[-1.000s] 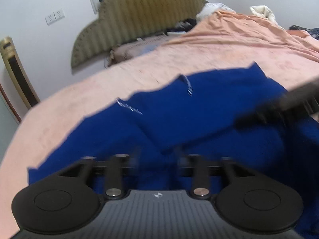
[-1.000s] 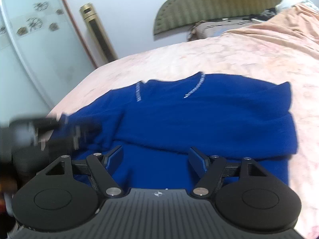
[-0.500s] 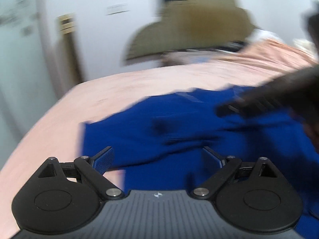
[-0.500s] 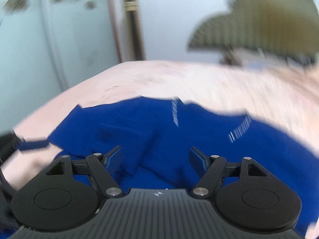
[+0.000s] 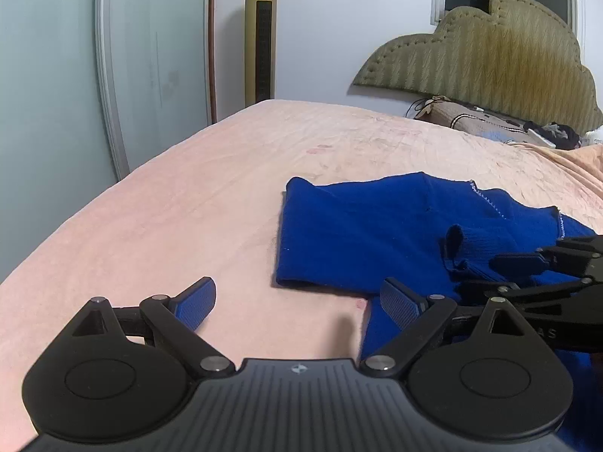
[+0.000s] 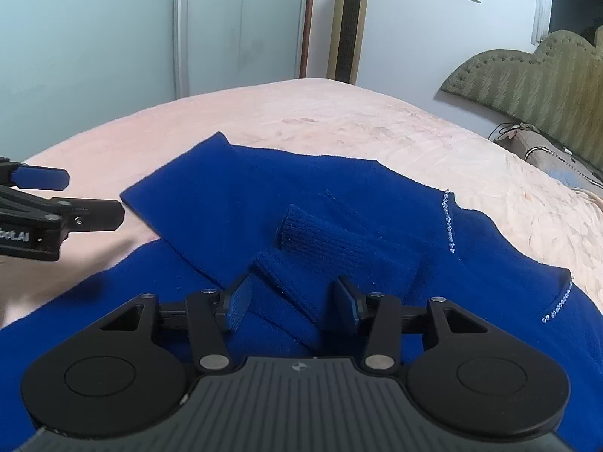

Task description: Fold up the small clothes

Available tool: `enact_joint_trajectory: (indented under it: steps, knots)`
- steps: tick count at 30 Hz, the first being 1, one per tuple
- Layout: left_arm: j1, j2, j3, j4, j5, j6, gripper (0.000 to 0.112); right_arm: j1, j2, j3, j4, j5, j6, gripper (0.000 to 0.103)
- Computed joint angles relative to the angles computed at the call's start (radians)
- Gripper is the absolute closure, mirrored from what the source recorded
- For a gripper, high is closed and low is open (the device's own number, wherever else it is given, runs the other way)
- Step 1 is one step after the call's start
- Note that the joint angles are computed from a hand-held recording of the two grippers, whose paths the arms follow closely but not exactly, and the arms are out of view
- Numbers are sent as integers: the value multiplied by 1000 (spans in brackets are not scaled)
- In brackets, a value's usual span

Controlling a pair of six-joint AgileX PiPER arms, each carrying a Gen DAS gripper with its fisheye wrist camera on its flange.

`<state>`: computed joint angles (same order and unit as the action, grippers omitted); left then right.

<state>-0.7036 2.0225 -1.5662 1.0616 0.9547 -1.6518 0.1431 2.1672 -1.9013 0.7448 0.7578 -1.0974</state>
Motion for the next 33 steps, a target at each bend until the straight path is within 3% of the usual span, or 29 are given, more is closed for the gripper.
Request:
enact_joint_trajectory:
  steps: [4, 6, 10, 22, 29, 33]
  knots:
    - [5, 12, -32, -29, -20, 22, 17, 14, 7, 9, -4, -73, 54, 89]
    - [6, 20, -53, -37, -25, 38, 17, -6, 16, -1, 41, -66, 66, 99]
    - [16, 67, -146, -67, -12, 129, 17, -45, -24, 65, 168, -161, 31, 99]
    - [11, 235, -465, -173, 66, 367, 17, -264, -74, 151, 357, -278, 120, 99]
    - [12, 298, -572, -235, 95, 450, 17, -370, -83, 226, 395, -286, 155, 98]
    - [15, 320, -609, -264, 111, 488, 17, -420, -48, 187, 321, -176, 225, 96]
